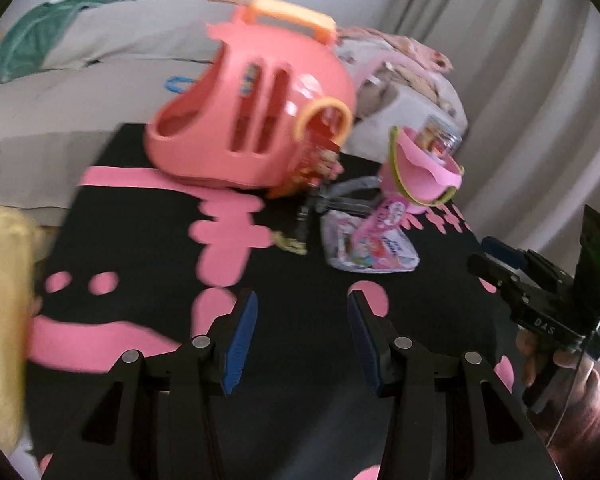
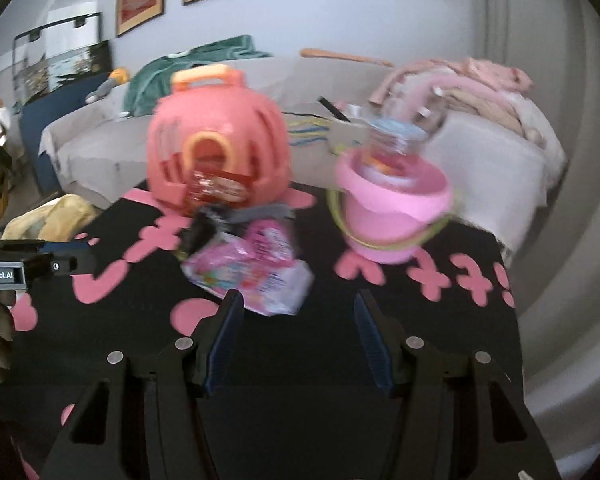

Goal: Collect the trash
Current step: 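Move both tools back from the trash bag to the table, then grasp the pink-white candy wrapper with the left tool while the right reaches toward the cage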

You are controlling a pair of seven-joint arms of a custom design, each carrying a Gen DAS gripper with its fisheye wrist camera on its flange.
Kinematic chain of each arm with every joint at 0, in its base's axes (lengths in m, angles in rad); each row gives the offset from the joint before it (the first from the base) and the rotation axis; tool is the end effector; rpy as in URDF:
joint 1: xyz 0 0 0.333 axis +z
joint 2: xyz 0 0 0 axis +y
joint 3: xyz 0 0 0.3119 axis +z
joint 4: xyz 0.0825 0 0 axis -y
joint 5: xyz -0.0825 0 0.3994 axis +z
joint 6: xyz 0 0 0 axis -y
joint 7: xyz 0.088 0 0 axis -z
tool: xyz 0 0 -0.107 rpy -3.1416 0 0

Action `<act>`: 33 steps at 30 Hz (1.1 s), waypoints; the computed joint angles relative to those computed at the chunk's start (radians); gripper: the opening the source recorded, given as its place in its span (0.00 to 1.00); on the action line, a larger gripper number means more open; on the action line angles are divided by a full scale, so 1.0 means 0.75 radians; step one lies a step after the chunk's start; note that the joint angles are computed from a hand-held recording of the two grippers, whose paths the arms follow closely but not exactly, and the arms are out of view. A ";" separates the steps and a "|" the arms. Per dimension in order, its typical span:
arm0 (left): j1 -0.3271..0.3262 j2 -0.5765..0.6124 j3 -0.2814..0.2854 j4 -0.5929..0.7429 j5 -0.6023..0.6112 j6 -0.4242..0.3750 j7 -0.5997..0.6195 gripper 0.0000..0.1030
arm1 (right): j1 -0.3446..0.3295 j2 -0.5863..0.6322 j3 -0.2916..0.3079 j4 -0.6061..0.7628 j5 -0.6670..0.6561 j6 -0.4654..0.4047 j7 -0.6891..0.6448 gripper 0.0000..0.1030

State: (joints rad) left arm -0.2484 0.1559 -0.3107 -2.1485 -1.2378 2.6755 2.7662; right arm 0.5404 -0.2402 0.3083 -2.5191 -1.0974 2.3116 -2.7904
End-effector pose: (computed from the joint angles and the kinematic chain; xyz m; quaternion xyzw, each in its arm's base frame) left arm 0.5157 -0.2857 0.3420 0.3904 -0.8298 0.3967 0.0401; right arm 0.3196 0.3335 0.3586 -0.5406 0.7294 -0.3489 0.2326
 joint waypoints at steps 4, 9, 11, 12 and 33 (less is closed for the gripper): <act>-0.013 0.115 -0.024 0.127 0.032 -0.041 -0.026 0.47 | -0.041 -0.056 -0.041 -0.089 -0.011 0.120 0.045 0.53; -0.039 0.269 -0.058 0.290 0.210 -0.017 -0.234 0.47 | -0.080 -0.108 -0.017 -0.158 -0.028 0.129 0.141 0.53; -0.064 0.311 -0.064 0.332 0.309 0.014 -0.316 0.47 | -0.081 -0.122 -0.008 -0.177 -0.017 0.109 0.152 0.53; -0.075 0.326 -0.063 0.343 0.367 0.028 -0.361 0.47 | -0.080 -0.127 -0.005 -0.187 -0.009 0.103 0.154 0.53; 0.071 -0.077 -0.011 -0.147 0.460 0.088 -0.259 0.18 | -0.139 0.069 -0.050 -0.014 -0.220 0.406 0.137 0.53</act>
State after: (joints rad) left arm -0.1952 0.0981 -0.3186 -2.2590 -0.8926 2.7412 2.5723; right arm 0.4363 -0.1883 0.2708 -2.5295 -1.2627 2.6162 -2.6877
